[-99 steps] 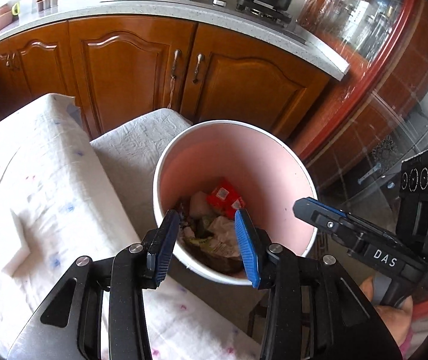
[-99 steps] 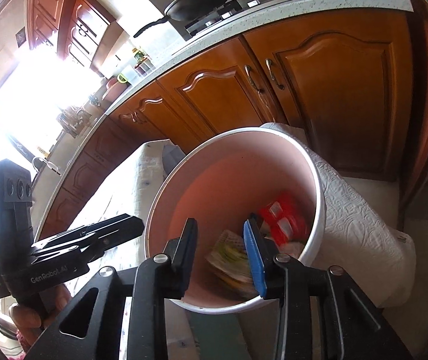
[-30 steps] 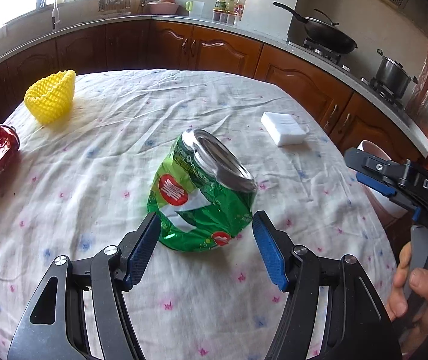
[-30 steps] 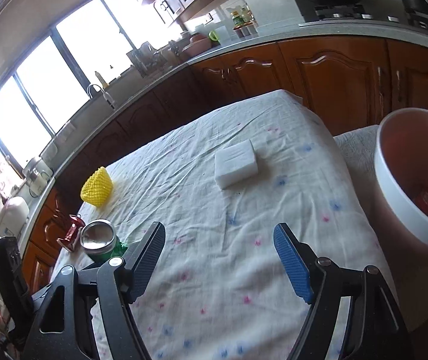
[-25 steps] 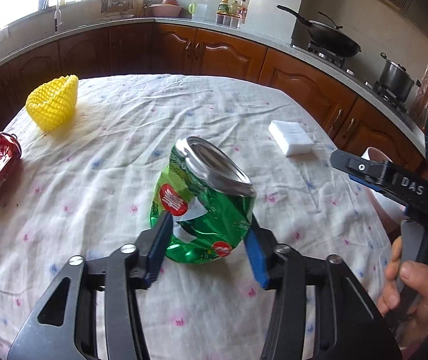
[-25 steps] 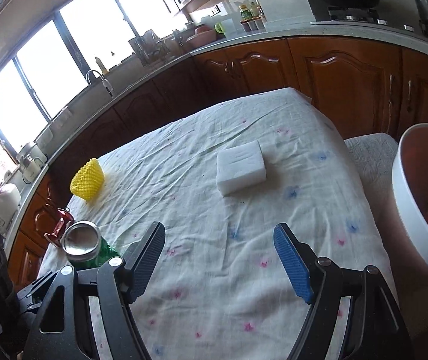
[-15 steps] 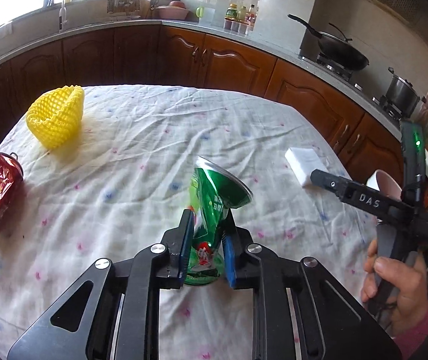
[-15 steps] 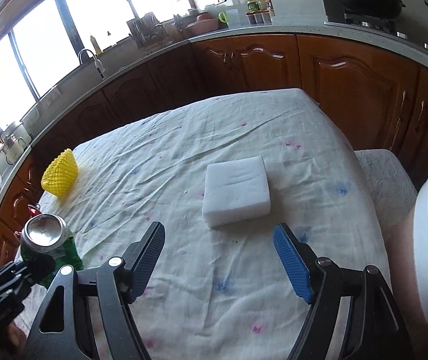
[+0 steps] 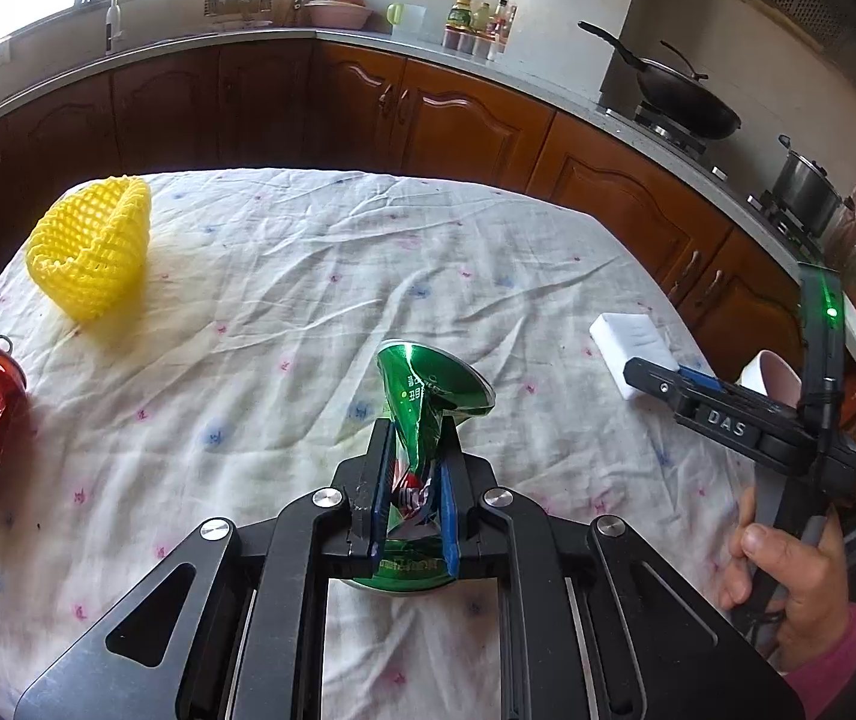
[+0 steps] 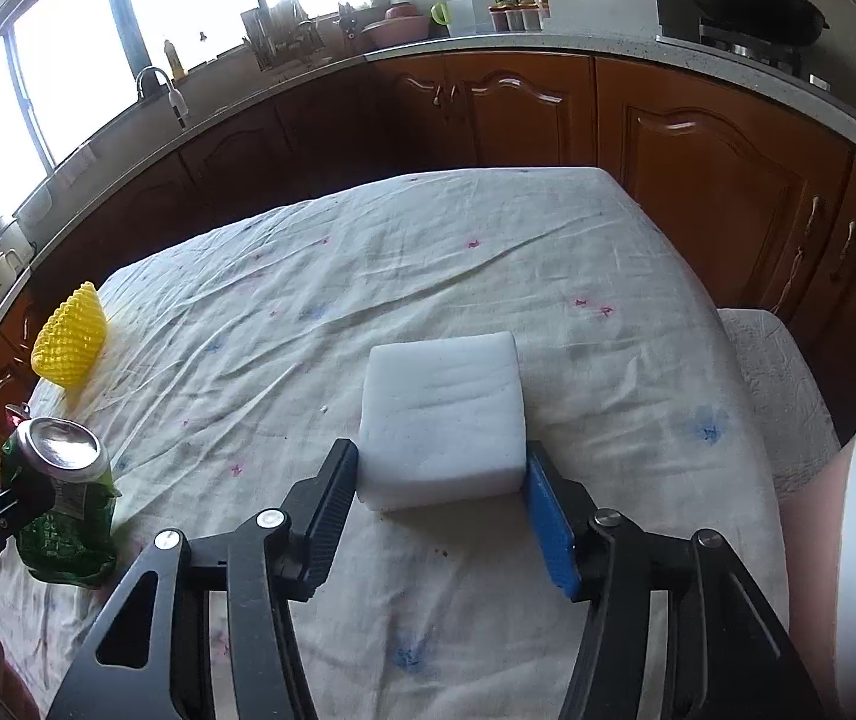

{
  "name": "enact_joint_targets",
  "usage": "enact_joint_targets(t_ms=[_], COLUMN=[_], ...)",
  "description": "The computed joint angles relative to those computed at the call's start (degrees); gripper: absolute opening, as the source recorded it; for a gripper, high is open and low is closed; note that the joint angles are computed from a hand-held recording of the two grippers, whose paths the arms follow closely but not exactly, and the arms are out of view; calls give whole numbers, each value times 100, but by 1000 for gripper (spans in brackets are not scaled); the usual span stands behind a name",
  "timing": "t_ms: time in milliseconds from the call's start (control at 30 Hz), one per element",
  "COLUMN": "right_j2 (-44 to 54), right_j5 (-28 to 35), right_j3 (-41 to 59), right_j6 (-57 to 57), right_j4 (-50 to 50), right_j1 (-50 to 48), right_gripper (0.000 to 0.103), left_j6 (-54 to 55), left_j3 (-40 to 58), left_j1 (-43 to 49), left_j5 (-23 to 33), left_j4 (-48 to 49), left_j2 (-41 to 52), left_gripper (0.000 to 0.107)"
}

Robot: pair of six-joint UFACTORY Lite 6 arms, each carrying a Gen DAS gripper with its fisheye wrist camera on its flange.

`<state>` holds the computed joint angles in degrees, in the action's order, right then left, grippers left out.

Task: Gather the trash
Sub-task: 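Grasp the crushed green can with the left tool while the right tool grasps the white sponge, then carry the green can and white sponge together over the pink bin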

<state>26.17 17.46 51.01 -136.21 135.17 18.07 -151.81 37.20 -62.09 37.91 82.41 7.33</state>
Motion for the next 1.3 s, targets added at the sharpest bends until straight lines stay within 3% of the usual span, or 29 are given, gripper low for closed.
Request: enact_joint_targets(t_ms=[333, 667, 933, 1300], right_j2=[-1850, -3896, -5151, -5787], right_j5=[862, 1301, 1958, 2734], right_j3=[-1868, -3387, -4002, -4376], right_j6=[966, 2270, 3517, 3889], right_j4=[-1004, -2681, -4567, -5595], right_j1=[-451, -1510, -2888, -4102], right_gripper=[54, 54, 54, 54], left_j6=[-25, 260, 794, 1162], left_j3=[76, 892, 1713, 2340], left_j1=[-514, -1082, -1345, -1520], left_j5=[164, 226, 319, 365], left_j4=[-8, -263, -578, -847], left_j2=[-256, 303, 843, 1316], left_gripper=[12, 12, 12, 12])
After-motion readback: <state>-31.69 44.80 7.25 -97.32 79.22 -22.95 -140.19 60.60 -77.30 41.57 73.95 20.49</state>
